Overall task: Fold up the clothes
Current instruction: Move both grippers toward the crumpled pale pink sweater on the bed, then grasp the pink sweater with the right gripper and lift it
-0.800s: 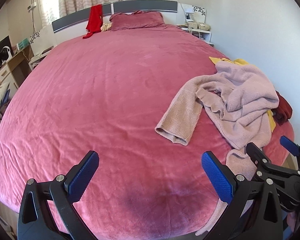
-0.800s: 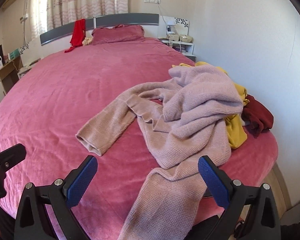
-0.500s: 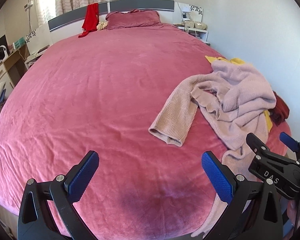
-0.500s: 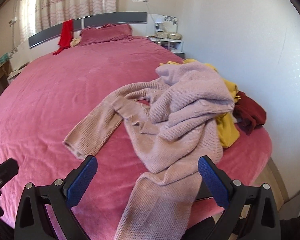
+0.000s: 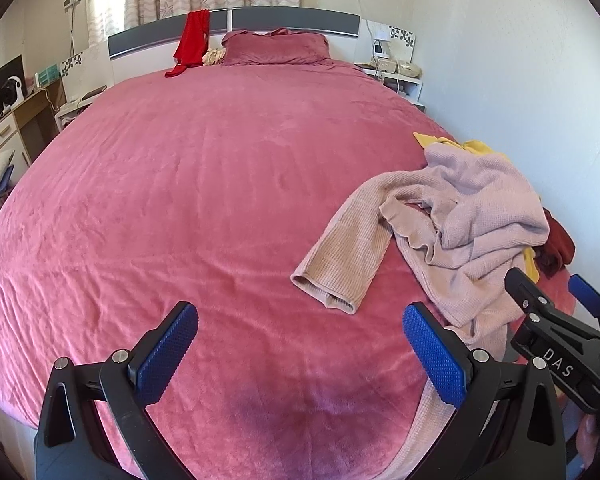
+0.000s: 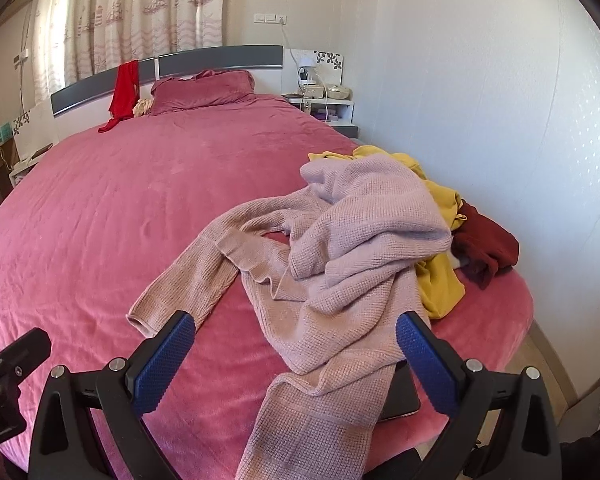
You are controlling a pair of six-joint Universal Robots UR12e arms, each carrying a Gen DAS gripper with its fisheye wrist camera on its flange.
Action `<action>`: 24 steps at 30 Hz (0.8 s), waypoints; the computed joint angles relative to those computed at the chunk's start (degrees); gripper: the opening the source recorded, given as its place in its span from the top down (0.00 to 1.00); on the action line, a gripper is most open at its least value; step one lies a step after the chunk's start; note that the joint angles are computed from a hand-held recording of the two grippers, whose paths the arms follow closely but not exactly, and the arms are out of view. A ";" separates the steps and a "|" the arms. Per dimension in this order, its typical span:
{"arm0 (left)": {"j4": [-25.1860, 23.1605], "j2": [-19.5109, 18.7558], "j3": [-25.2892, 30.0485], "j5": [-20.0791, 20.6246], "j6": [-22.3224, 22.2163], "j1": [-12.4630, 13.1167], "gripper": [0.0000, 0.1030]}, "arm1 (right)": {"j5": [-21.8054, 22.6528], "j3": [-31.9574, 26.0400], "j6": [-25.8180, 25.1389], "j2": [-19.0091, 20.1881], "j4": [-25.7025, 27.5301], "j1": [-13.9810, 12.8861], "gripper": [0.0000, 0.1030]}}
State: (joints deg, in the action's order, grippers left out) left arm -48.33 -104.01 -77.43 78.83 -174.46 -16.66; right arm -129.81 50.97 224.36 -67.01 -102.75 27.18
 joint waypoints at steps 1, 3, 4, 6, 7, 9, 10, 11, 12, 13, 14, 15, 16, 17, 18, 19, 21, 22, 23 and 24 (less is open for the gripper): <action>-0.66 -0.04 0.16 0.36 0.41 -0.11 0.00 | -0.17 -0.02 0.08 0.00 0.18 0.00 0.00; -1.16 -0.11 0.29 0.81 0.84 -0.29 0.00 | -0.05 0.12 -0.04 -0.09 0.14 -0.05 0.00; -1.47 -0.16 0.39 0.68 0.96 -0.29 0.00 | 0.07 0.17 0.00 -0.12 0.14 -0.07 0.00; -1.30 -0.18 0.33 0.55 1.09 -0.29 0.00 | 0.21 0.40 0.01 -0.22 -0.11 -0.17 0.00; -1.03 -0.19 0.25 0.75 1.03 -0.30 0.00 | 0.23 0.78 -0.10 -0.38 -0.62 -0.21 0.00; -1.13 -0.22 0.23 0.54 1.05 -0.15 0.00 | 0.46 1.59 -0.22 -0.71 -1.71 -0.33 0.00; -1.12 -0.23 0.21 0.58 0.92 -0.08 0.00 | 1.16 2.40 -0.44 -1.06 -2.99 -0.49 0.00; -0.95 -0.24 0.14 0.81 0.72 -0.06 0.00 | 2.20 3.43 -0.49 -1.55 -4.53 -0.77 0.00; -0.95 -0.28 0.13 0.98 0.48 0.01 0.00 | 3.21 4.41 -0.49 -2.01 -5.96 -1.05 0.00; -1.00 -0.35 0.15 1.07 0.37 0.07 0.00 | 3.67 4.98 0.01 -2.33 -6.27 -1.28 0.00; -1.12 -0.44 0.21 1.44 0.34 0.08 0.00 | 4.10 5.64 0.52 -2.73 -6.60 -1.63 0.00; -1.46 -0.57 0.35 2.19 0.32 0.06 0.00 | 4.35 6.25 0.51 -3.08 -7.19 -1.94 0.00; -1.74 -0.71 0.48 2.99 0.40 0.03 0.00 | 4.20 6.77 0.22 -3.39 -7.69 -2.32 0.00; -2.09 -0.84 0.61 3.61 0.50 0.04 0.00 | 3.30 6.65 0.03 -3.38 -7.06 -2.72 0.00; -2.40 -0.94 0.71 3.86 0.52 0.14 0.00 | 2.36 6.50 -0.22 -3.35 -6.44 -3.14 0.00; -2.43 -0.98 0.69 4.00 0.37 0.29 0.00 | 1.10 6.16 -1.33 -3.17 -6.02 -3.67 0.00; -2.63 -1.06 0.67 4.29 -0.02 0.58 0.00 | -1.16 4.52 -3.50 -2.29 -3.78 -5.23 0.00; -3.05 -1.09 0.72 4.45 -0.43 0.71 0.00 | -2.28 3.68 -4.54 -1.82 -2.71 -5.99 0.00; -3.47 -1.11 0.77 4.60 -0.84 0.84 0.00 | -2.53 2.83 -4.69 -1.39 -1.52 -6.69 0.00; -4.07 -1.17 0.90 4.69 -1.22 0.98 0.00 | -2.75 1.96 -4.85 -0.94 -0.35 -7.40 0.00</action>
State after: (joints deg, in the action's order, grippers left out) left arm -52.40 -105.18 -76.52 83.52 -175.68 -15.68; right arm -132.57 52.93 219.51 -67.95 -103.09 19.77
